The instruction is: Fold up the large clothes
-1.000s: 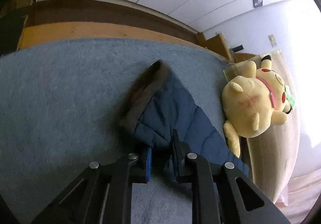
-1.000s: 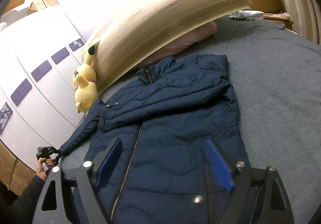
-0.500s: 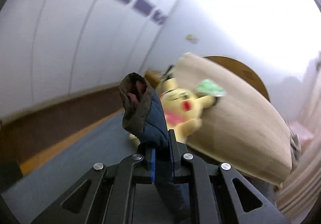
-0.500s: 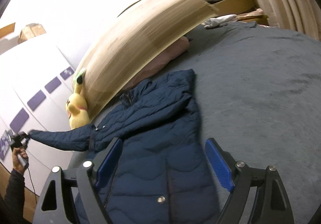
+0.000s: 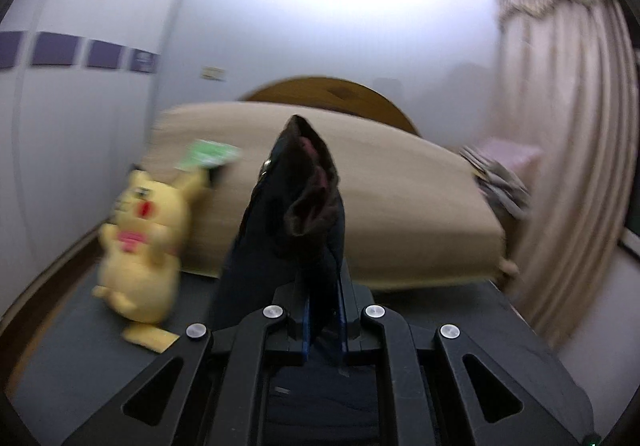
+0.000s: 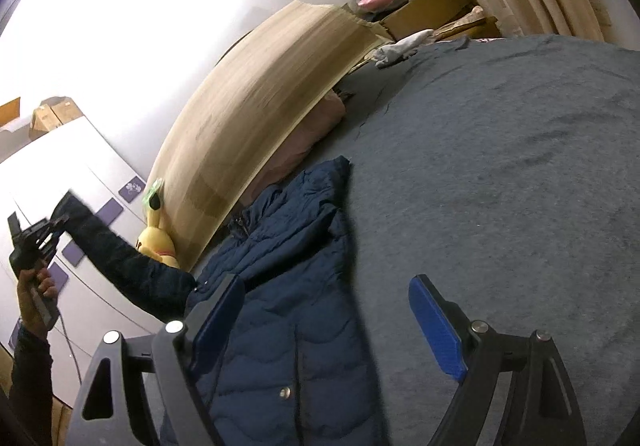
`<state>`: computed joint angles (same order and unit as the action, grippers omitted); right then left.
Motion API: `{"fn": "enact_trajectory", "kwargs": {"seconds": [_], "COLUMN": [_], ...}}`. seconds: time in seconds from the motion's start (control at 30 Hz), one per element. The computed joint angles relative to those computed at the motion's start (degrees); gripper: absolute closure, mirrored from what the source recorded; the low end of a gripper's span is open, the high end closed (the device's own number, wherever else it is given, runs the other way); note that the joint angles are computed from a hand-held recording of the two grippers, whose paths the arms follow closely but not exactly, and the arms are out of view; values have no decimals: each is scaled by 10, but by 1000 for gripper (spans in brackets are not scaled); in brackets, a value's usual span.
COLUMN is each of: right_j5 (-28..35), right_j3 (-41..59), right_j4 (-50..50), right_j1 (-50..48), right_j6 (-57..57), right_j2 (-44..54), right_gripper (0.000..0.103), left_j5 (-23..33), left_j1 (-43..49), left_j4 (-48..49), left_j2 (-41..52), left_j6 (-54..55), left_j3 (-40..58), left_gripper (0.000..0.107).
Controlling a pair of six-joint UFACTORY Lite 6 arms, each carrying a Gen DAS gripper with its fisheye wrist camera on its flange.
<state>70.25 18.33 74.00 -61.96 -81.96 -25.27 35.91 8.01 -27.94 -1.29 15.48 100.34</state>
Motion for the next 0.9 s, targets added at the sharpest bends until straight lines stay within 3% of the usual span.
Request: {"fn": "enact_trajectory", "kwargs": {"seconds": [0.07,0.2,0.3,0.37,0.4,0.43,0.57,0.67,0.8,0.9], "right_j5": [12,29,43,48,49,50,47,43,48,37], "right_j3": [5,17,32,41,46,49,62,68,78,109], "right_j4": [-6,-20,-32,-39,-43,-45,-54,-55,-39,-11], "right_j1": [-20,-53,-82,-98,-106,-111,-134,-134,-89,22], "right_j6": [-8,-16,-25,-33,-37,-38,-53,-47,-8,56], "right_j2": [11,23,40,50,56,59,90,105,81,81], "right_gripper": [16,16,16,16,16,16,16,16,16,16], "left_j5": [-37,-97,-109,-108,-102,-100,-81,-72,-111,-133], "left_j1": [-78,-204,-277,-320,-331,-340,-342,-305,-226,-111], "left_j4": [60,189,299,378,388,388,357,239,99,-17], "left_j2": [-14,46,107,144,163,184,214,200,101,33], "left_j6": [-60,-201,-323,-404,-414,-416,-397,-303,-152,-11], "left_j3": [-44,-67,-67,-69,-63,-57,-42,-47,-156,-254], "left_gripper": [97,97,93,73,52,37,34,33,29,27]}}
